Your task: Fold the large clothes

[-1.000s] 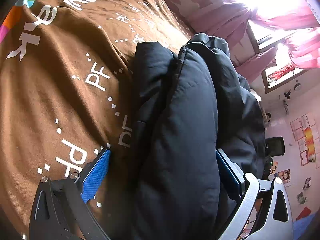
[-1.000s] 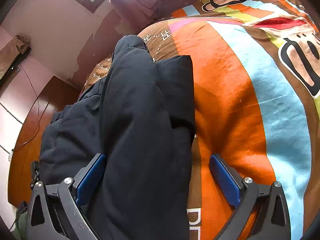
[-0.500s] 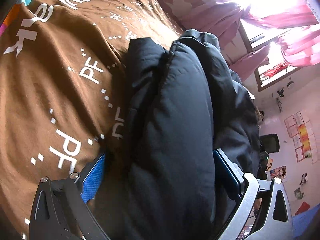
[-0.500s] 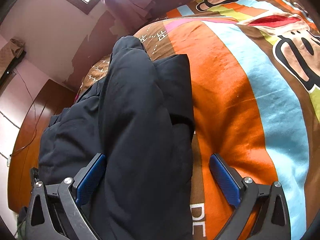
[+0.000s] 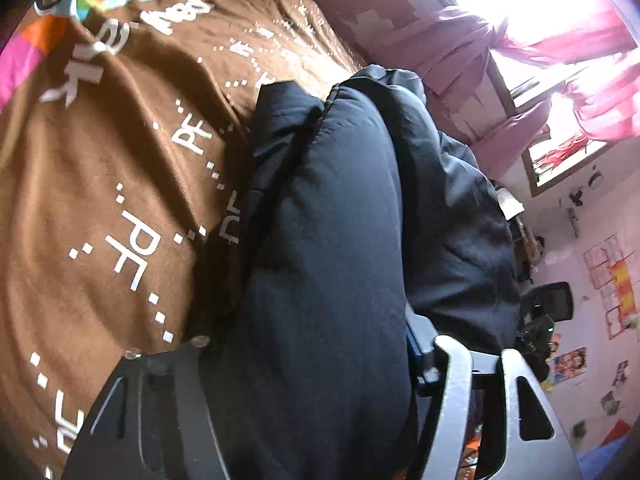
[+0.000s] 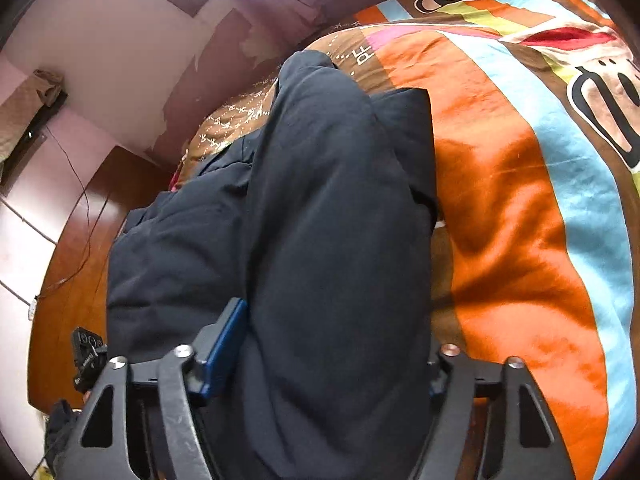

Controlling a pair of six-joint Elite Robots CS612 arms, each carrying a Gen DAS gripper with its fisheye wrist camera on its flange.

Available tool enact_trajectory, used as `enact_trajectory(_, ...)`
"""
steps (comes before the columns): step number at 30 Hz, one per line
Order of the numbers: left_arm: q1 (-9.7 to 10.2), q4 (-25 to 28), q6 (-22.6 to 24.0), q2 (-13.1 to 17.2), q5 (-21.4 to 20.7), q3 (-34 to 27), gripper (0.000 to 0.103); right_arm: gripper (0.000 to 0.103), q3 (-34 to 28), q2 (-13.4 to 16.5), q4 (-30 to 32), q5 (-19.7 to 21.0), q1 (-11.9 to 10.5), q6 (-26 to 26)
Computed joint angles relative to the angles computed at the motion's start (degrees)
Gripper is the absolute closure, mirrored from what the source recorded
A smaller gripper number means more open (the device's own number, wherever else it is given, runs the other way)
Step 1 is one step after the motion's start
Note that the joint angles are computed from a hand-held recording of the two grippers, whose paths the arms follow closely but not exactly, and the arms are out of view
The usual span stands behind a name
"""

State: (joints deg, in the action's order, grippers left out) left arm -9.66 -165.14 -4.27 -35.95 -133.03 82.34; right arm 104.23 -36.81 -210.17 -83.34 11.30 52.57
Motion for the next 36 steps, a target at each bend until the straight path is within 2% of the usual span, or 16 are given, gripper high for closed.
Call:
enact_trajectory(1, -0.42, -1.2, -0.2, -0.5, 0.5, 0.6, 0.059, 0.044, 0.0, 0.0, -0.2, -0.2, 0.1, 0.2)
enact_trajectory(4, -0.65, -5.5, 0.4, -1.7, 1.3, 3.0, 0.069, 0.057, -0.1, -0.4, -0.2, -2.9, 0.9, -0.3)
enact_trajectory(8, -1.43, -11.5, 1.4, -3.3, 3.8, 6.5, 0.077, 0.072, -1.4, -1.3, 2.7, -11.7, 3.8, -3.8)
enact_trajectory(11, -2.48, -15.4, 2.8, -4.5, 6.4, 8.5, 0.079, 0.078, -2.6, -1.6, 4.5, -16.7, 5.5, -7.8)
enact_trajectory(15, -4.29, -21.1, 6.5, -6.5, 10.2, 11.8, 0.081, 0.083, -3.4, -1.6, 3.1, -20.1, 6.9, -10.5)
enact_trajectory(18, -4.82, -22.7, 9.0, -7.5, 9.6, 12.9, 0.082, 0.085, -3.7, -1.7, 1.2, -22.0, 7.7, -12.9)
enact_trajectory(23, -4.43, -25.2, 11.3, -8.4, 8.7, 13.7, 0.083, 0.086, -6.3, -1.5, -0.3, -23.2, 9.0, -17.0)
enact_trajectory(29, -2.58, -29.1, 10.8, -9.5, 8.0, 15.2, 0.083, 0.086, -7.9, -1.4, -3.6, -23.0, 10.3, -20.9)
enact_trajectory(36, -0.72, -30.9, 8.7, -9.8, 8.3, 16.0, 0.083, 0.086, -10.5, -0.9, -5.8, -21.5, 11.7, -23.8)
